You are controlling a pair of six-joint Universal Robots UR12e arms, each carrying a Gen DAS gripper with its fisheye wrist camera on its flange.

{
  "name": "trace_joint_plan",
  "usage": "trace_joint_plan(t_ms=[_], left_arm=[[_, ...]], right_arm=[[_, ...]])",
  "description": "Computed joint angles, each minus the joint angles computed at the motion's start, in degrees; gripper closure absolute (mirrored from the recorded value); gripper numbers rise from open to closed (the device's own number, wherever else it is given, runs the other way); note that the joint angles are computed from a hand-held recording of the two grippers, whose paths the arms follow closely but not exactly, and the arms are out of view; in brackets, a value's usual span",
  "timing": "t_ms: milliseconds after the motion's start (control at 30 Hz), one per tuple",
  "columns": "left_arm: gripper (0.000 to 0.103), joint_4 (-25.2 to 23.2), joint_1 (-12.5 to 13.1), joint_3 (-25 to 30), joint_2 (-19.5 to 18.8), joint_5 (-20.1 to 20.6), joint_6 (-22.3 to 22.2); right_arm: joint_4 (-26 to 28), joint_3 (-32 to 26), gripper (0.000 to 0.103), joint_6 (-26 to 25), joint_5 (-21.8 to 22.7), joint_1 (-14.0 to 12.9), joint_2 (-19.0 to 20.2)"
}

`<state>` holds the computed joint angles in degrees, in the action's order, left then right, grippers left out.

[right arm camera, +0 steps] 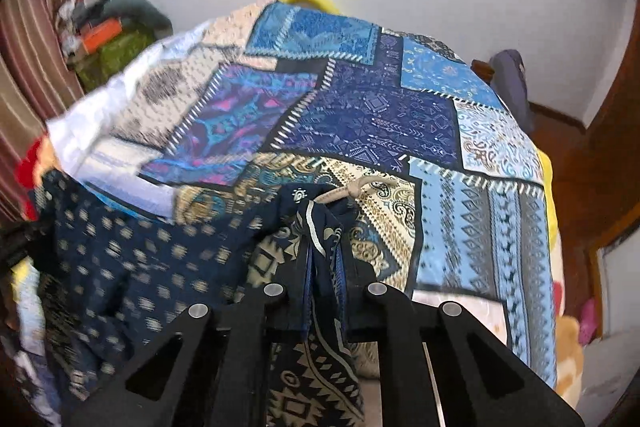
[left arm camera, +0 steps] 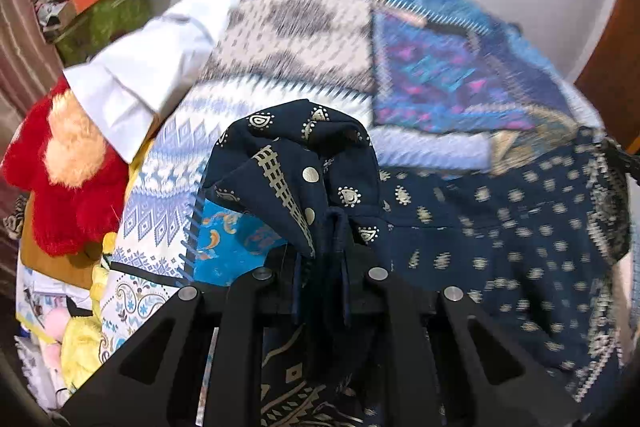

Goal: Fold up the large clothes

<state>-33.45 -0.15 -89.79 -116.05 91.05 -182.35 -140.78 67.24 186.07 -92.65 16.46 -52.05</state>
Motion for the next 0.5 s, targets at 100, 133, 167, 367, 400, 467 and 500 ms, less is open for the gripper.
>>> trace_joint_plan(t_ms=[100, 133, 167, 367, 400, 467, 500], left_arm=[[0.086, -2.89, 0.33, 1.38, -1.95, 1.29, 0.07], [0.084, -3.29, 0.33, 1.73, -2.54, 1.23, -0.35], [0.082, -3.5, 0.41, 1.68, -2.85, 1.25, -0.78], [0.071, -1.85, 1.17, 0.85, -3.71, 0.62, -1.83], [0.07, -1.6, 1.11, 0.81, -3.76, 0.84, -1.5], [0.07, -1.5, 0.88, 0.8, -3.78, 1.72, -0.61], [0.069, -1.64, 0.69, 0.86, -3.76, 2.32, -0.32]], right_arm=[[2.91, -2.14, 0.094, -1.12, -5.93, 0.92, 2.28], [3.47, -2.28, 0.094, -1.24, -6.04, 0.87, 2.58], [3.56, -2.07, 0.094, -1.32, -5.85, 0.73, 2.76], [0.14, -0.27, 0.054, -3.53, -11.09, 1.31, 2.81], [-0.83, -0.06, 0.029, -3.87, -15.02, 1.74, 3.02], [-2.18, 0.85, 0.021, -4.34, -15.71, 1.45, 2.84], [-1.72, 1.25, 0.021, -3.63, -13.85, 0.98, 2.47]])
